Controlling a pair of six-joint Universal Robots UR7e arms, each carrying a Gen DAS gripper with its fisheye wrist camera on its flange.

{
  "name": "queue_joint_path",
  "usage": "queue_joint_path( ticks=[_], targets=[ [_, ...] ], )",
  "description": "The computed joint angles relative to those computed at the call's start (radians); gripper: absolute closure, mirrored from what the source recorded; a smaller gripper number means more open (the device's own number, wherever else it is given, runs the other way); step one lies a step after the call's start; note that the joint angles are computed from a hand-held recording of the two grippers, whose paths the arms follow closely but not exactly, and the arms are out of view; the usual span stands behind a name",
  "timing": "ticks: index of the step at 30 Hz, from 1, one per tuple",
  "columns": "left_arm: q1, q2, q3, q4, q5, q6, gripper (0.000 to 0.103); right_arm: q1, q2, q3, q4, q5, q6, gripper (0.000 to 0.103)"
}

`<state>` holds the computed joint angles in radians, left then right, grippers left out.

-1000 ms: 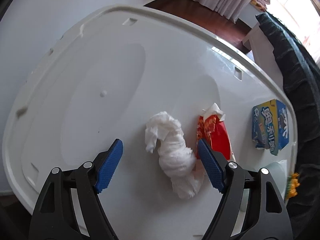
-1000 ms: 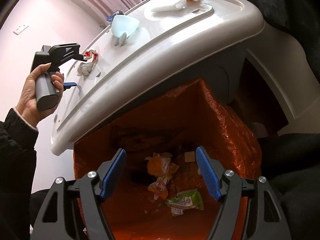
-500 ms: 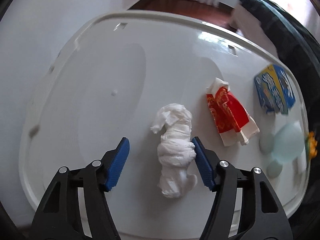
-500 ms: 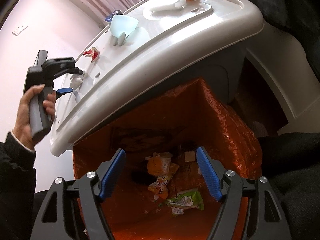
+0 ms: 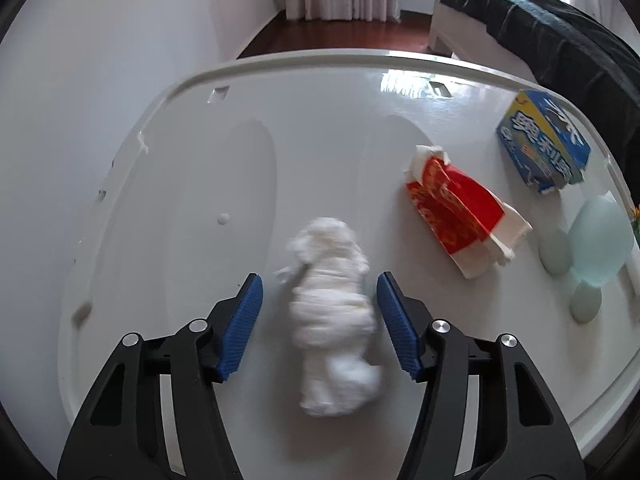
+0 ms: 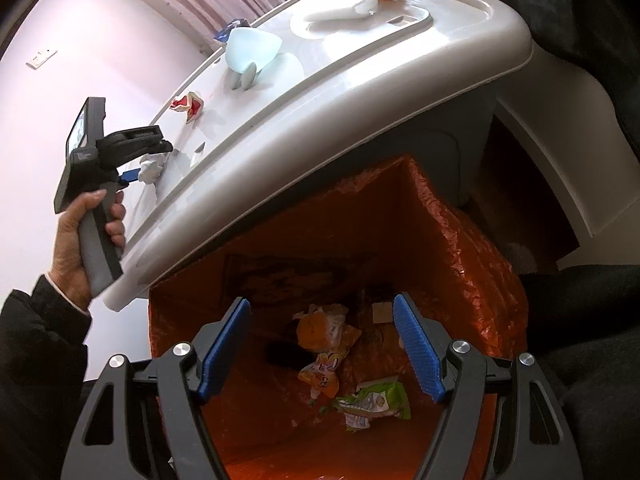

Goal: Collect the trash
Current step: 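Grasp the crumpled white tissue on the lid with the left gripper, then grasp the light blue cup with the right gripper while the left gripper holds the tissue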

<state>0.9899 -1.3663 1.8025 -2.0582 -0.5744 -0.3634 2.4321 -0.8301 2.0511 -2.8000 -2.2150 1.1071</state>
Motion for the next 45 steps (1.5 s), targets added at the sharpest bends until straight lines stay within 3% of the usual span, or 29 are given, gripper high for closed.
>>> queue_joint_path(
  ticks=[2,3,4,11,15,18,24,28,31,34,36,43,45],
  targets=[
    [-0.002,-0.006,0.018,-0.039,0.007,0.015,0.048,0.001,0.001,-0.002,0.000,0.000,-0.004,0.031],
    [-0.004,-0.013,0.034,-0.074,0.000,0.045,0.065,0.002,0.001,-0.002,0.000,-0.001,-0.005,0.031],
    [-0.002,-0.018,0.045,-0.119,-0.022,0.089,0.072,0.003,0.001,-0.003,0.001,-0.003,-0.005,0.031],
    [-0.006,-0.005,0.056,-0.165,-0.024,0.122,0.074,0.007,0.003,-0.009,0.009,-0.010,0.000,0.031],
    [-0.050,-0.058,0.077,-0.064,0.011,0.048,0.074,0.019,0.011,-0.025,0.023,-0.034,-0.018,0.031],
    [-0.119,-0.130,0.097,0.032,0.030,0.023,0.074,0.037,0.016,-0.057,0.059,-0.080,-0.063,0.031],
    [-0.242,-0.290,0.134,0.269,-0.018,-0.114,0.073,0.029,0.016,-0.159,0.048,-0.086,-0.300,0.031],
    [-0.266,-0.364,0.214,0.237,-0.032,-0.106,0.073,-0.067,-0.006,-0.252,0.018,0.049,-0.559,0.027],
    [-0.237,-0.359,0.223,0.196,-0.055,-0.091,0.073,-0.129,0.005,-0.363,0.111,0.005,-0.709,0.026],
    [-0.219,-0.362,0.215,0.195,-0.076,-0.103,0.073,-0.191,0.040,-0.476,0.205,0.018,-0.859,0.026],
    [-0.212,-0.363,0.213,0.191,-0.078,-0.106,0.073,-0.235,0.076,-0.561,0.292,0.068,-0.921,0.026],
    [-0.213,-0.355,0.223,0.132,-0.082,-0.051,0.073,-0.300,0.181,-0.726,0.471,0.125,-1.041,0.033],
    [-0.210,-0.351,0.223,0.124,-0.096,-0.044,0.073,-0.310,0.206,-0.754,0.539,0.146,-1.064,0.040]
  ],
)
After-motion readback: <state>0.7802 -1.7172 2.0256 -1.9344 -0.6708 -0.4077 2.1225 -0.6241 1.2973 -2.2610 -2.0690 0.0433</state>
